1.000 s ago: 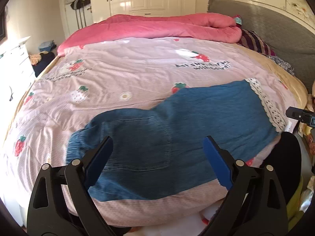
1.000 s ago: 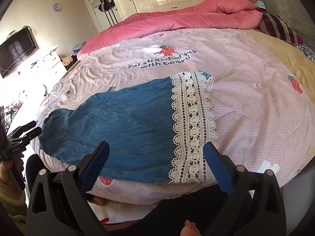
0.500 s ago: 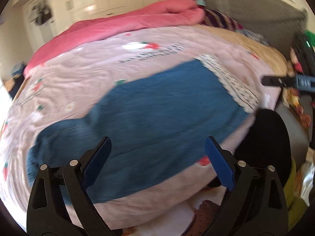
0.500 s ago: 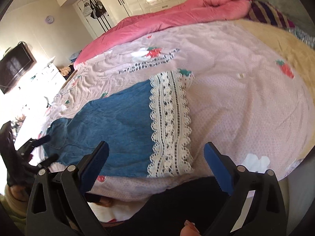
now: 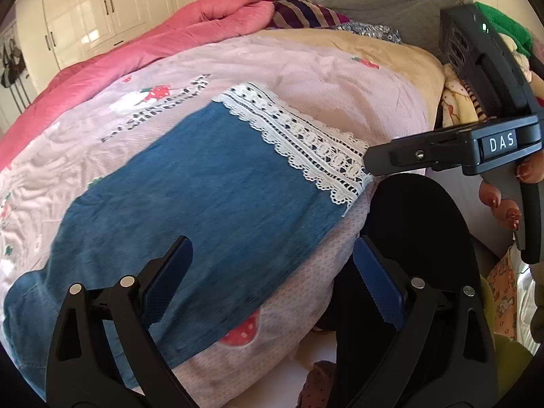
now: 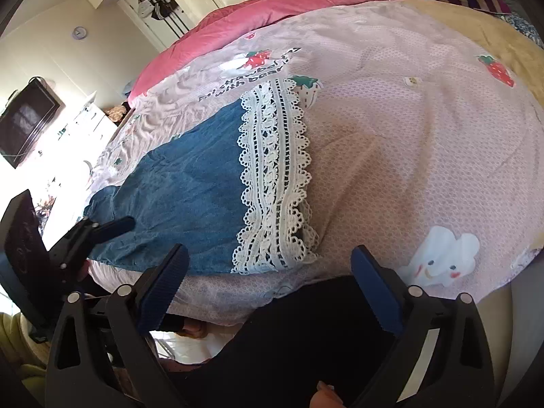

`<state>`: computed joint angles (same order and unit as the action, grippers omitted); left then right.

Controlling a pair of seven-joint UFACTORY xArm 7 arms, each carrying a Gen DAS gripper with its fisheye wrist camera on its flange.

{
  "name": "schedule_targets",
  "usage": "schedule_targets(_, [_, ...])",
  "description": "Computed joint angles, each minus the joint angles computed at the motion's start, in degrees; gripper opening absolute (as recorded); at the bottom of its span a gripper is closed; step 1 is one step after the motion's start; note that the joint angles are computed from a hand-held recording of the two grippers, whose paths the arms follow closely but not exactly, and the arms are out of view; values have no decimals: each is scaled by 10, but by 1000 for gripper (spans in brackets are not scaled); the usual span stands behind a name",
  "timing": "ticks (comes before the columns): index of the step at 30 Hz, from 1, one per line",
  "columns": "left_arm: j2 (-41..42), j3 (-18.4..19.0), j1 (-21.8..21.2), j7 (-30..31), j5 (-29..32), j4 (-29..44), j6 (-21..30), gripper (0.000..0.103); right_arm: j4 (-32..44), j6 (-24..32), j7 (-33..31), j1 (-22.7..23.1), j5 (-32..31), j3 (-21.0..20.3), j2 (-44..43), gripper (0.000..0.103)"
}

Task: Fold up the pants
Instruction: 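Move the right gripper to the lace hem and grasp it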

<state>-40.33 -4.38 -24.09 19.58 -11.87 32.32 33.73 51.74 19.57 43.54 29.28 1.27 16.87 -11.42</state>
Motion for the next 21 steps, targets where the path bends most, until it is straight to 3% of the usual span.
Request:
schedule_targets(1, [5,-1,-4,1,-2,0,-6,89,2,0,-10,4,6,-3,3,75])
schedule_targets(5, [19,0,-16,10,-9,-1,-23,89,16,-2,-46,11,23,-11,23,74])
schedule_targets(8, [27,5,-25,14,-20,1,-25,89,28,9,-81,16,52,-20,42,57])
schedule_targets(9, [29,6,-29,18,-23,1,-28,89,33,17,-88,15,58,-21,49,45])
schedule_targets(11, [31,6,-32,22,-26,-1,-36,88,41,33,-76,8,31,-14,56,37])
schedule_targets(13, [32,9,-38,27,-33,-4,-42,82,31,19,-95,13,60,-19,51,28])
schedule_targets(21, [46,29,-77,70,-77,-8,-81,68,29,-31,-220,45,214,-46,38,24])
